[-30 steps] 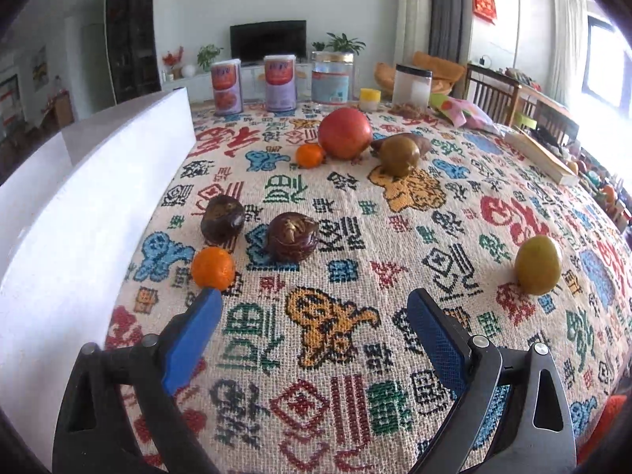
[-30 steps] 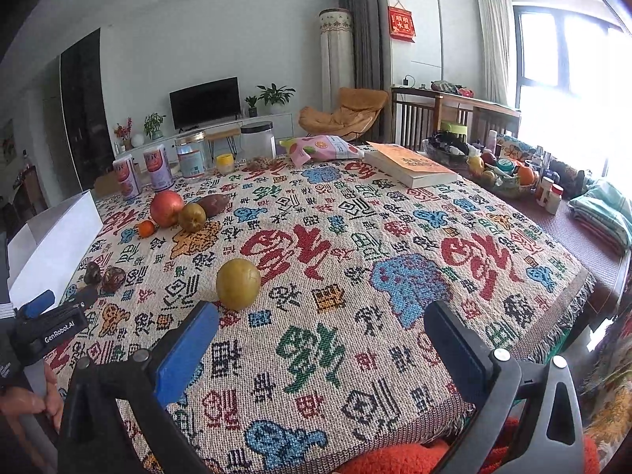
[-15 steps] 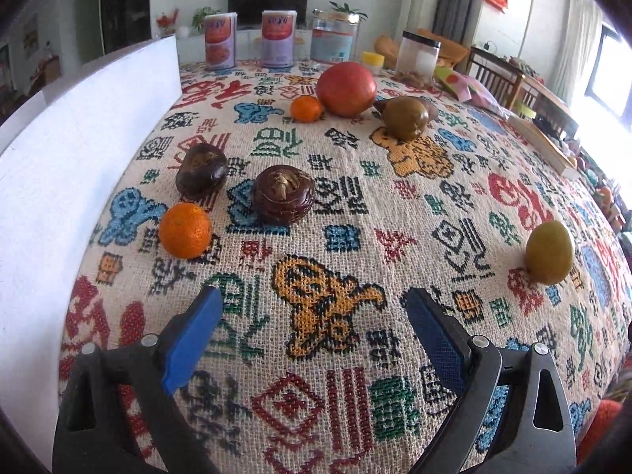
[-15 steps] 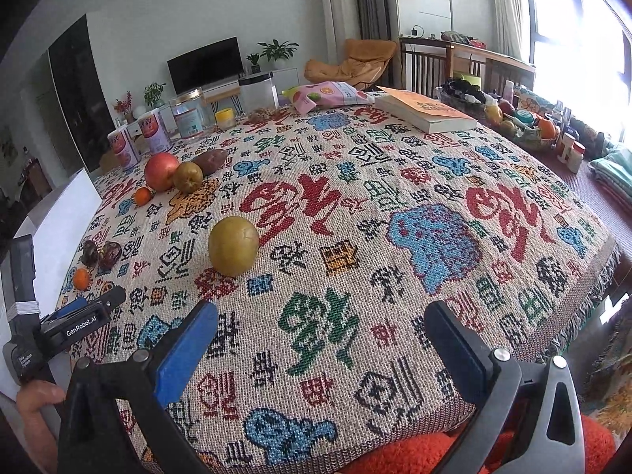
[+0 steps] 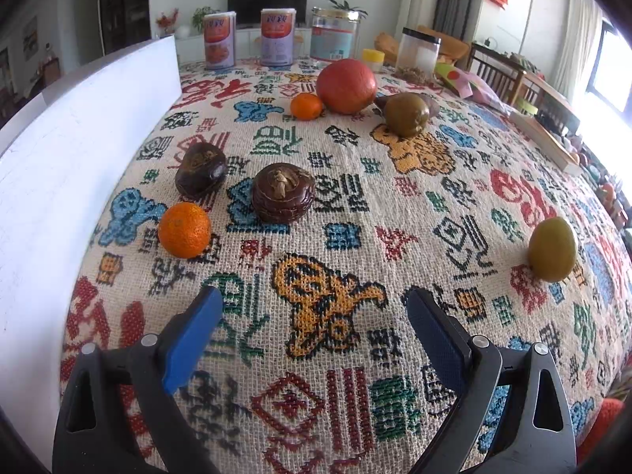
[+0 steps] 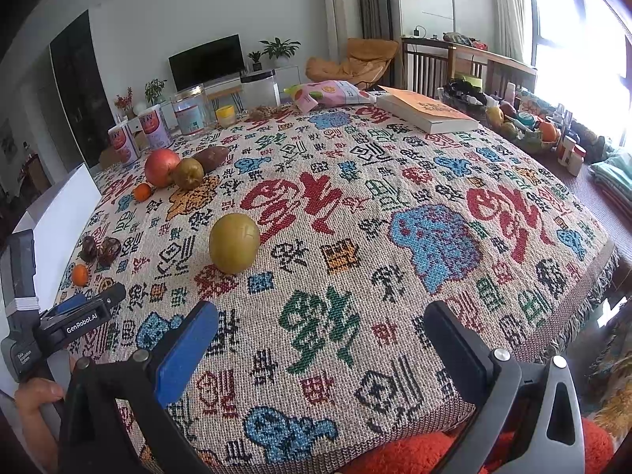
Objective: Organize fruits
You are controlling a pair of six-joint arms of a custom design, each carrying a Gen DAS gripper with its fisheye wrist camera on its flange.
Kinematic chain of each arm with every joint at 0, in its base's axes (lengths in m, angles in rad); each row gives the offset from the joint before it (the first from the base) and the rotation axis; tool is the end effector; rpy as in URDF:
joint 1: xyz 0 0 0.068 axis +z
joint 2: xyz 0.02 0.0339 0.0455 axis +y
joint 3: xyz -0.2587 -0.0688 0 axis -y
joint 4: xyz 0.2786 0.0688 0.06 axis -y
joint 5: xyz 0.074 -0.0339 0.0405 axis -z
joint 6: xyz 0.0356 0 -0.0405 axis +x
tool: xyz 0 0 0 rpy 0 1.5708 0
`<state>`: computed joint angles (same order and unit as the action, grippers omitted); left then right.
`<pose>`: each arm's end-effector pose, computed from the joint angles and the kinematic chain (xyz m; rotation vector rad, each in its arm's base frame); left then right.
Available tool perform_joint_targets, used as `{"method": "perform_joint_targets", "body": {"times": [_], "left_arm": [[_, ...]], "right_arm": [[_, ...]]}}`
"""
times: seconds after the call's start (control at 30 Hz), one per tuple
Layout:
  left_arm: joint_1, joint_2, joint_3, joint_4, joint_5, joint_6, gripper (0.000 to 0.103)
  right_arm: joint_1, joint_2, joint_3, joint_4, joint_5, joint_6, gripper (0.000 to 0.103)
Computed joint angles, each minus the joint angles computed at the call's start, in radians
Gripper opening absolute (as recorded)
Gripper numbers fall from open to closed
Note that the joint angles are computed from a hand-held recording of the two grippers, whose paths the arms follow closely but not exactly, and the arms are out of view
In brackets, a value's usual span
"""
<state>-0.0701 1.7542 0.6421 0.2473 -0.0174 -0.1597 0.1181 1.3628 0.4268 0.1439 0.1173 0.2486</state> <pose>0.3147 -0.0215 0.0612 -0.1169 2.4343 -0.0819 0.2556 0.0261 0.1000 0.2102 2.3469 0.0402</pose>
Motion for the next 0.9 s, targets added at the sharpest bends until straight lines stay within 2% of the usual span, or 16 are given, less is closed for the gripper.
{"method": "perform_joint_targets", "body": {"times": [0.9], "left_arm": [[0.001,0.001,0.001,0.0,0.001,0.002,0.096]], "right_arm": [[0.019,-0.018,-0.01,0.006,0.021,-0.009,0.103]]}}
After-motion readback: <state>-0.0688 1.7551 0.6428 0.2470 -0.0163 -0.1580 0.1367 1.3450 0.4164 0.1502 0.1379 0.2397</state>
